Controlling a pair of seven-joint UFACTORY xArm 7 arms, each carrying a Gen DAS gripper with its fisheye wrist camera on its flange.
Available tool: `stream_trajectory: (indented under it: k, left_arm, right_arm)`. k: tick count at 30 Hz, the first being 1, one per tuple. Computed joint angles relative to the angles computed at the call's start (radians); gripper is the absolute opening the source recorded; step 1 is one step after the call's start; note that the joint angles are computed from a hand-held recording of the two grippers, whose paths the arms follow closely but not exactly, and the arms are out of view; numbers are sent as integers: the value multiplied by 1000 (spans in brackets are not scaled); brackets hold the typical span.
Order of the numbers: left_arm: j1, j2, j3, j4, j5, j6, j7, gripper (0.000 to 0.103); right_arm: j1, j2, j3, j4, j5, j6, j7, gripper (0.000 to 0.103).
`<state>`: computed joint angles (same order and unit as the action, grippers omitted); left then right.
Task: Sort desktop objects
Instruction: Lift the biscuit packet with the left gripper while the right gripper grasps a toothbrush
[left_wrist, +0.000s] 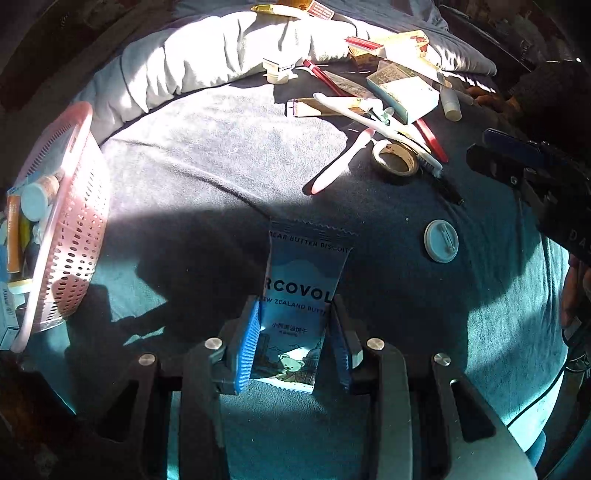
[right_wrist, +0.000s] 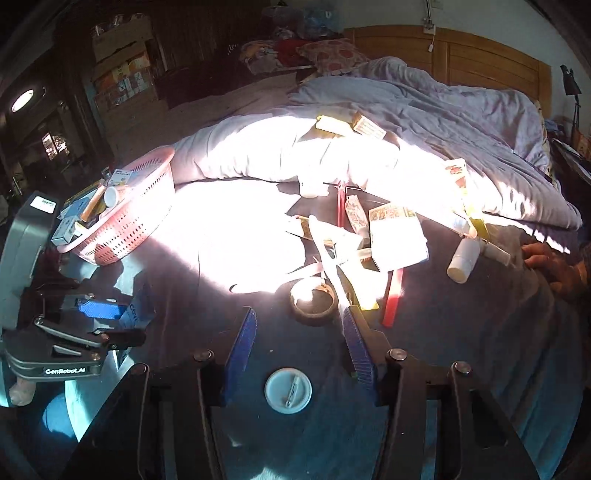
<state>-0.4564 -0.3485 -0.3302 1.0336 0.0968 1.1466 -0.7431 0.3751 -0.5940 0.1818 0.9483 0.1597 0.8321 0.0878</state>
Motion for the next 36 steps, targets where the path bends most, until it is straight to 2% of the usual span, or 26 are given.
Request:
stream_trajectory:
  k: [2, 4, 9, 12, 20, 25, 26, 27, 30, 36]
  left_arm:
    - [3, -8, 11, -10, -10, -17, 5, 38]
    - [9, -9, 12, -15, -3, -31, 7, 38]
    - [20, -14, 26, -37, -10, -66, 15, 38]
    - [29, -23, 35, -56, -25, -88, 14, 38]
    - [33, -9, 35, -57, -39, -120, 24, 38]
    - [32, -3, 37, -56, -50, -132, 25, 38]
    - [33, 0, 35, -53, -46, -130, 23, 38]
    - [34, 1, 33, -50, -43, -129, 21, 38]
    - [33, -1, 34, -51, -44, -134, 16, 38]
    - [33, -6, 33, -57, -45, -135, 5, 38]
  right_arm:
    - [-2, 94, -4, 52, -10, -17, -31, 46]
    - [3, 173, -11, 95, -3, -27, -62, 40]
    - [-11, 314, 2, 167, -31, -39, -70, 34]
    - [-20, 374, 18, 202, -81, -29, -49, 33]
    - [-30, 460, 1, 259, -96, 44, -18, 28]
    - [-28, 490, 7, 277, -124, 29, -1, 28]
    - [-27, 492, 12, 279, -150, 27, 10, 18]
    - [-24, 493, 15, 281, -168, 29, 15, 14]
    - [-19, 470, 14, 258, -169, 25, 9, 12]
    - [-16, 315, -18, 139, -27, -43, -16, 12]
